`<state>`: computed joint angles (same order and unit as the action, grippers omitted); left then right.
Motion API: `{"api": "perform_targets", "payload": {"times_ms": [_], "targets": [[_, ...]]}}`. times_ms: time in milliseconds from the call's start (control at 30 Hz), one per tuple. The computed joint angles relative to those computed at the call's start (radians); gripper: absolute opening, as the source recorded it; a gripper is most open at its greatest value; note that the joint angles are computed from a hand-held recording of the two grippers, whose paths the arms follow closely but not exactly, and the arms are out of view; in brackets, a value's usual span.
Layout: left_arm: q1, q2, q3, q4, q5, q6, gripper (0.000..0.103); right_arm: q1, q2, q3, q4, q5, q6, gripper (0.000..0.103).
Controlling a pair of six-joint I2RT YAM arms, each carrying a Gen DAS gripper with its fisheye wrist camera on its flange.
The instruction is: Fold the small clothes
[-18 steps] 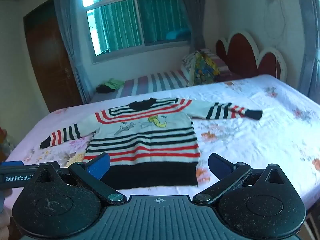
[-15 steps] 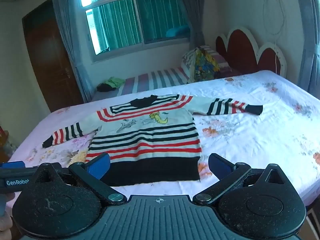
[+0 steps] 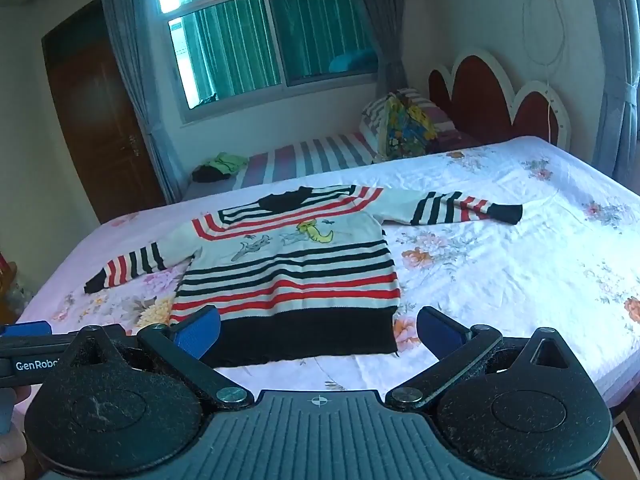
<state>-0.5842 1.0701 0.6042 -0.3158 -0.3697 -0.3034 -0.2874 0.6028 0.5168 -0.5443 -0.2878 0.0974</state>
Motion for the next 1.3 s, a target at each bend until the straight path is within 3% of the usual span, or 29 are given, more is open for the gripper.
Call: {"api": "perform_targets", "payload": {"times_ms": [267,1300], "targets": [[-0.014,0.017,0.0,0.009,-0.016,-0.015,0.102,-0.01,0.07,0.012,0.031,-0.027,-0.018,0.103],[-0.034,0.069,0.006,0.039,-0.028,-0.038,0.102,-0.035,0.104,0.005,0.056,-0.06,-0.047,0.103]]}}
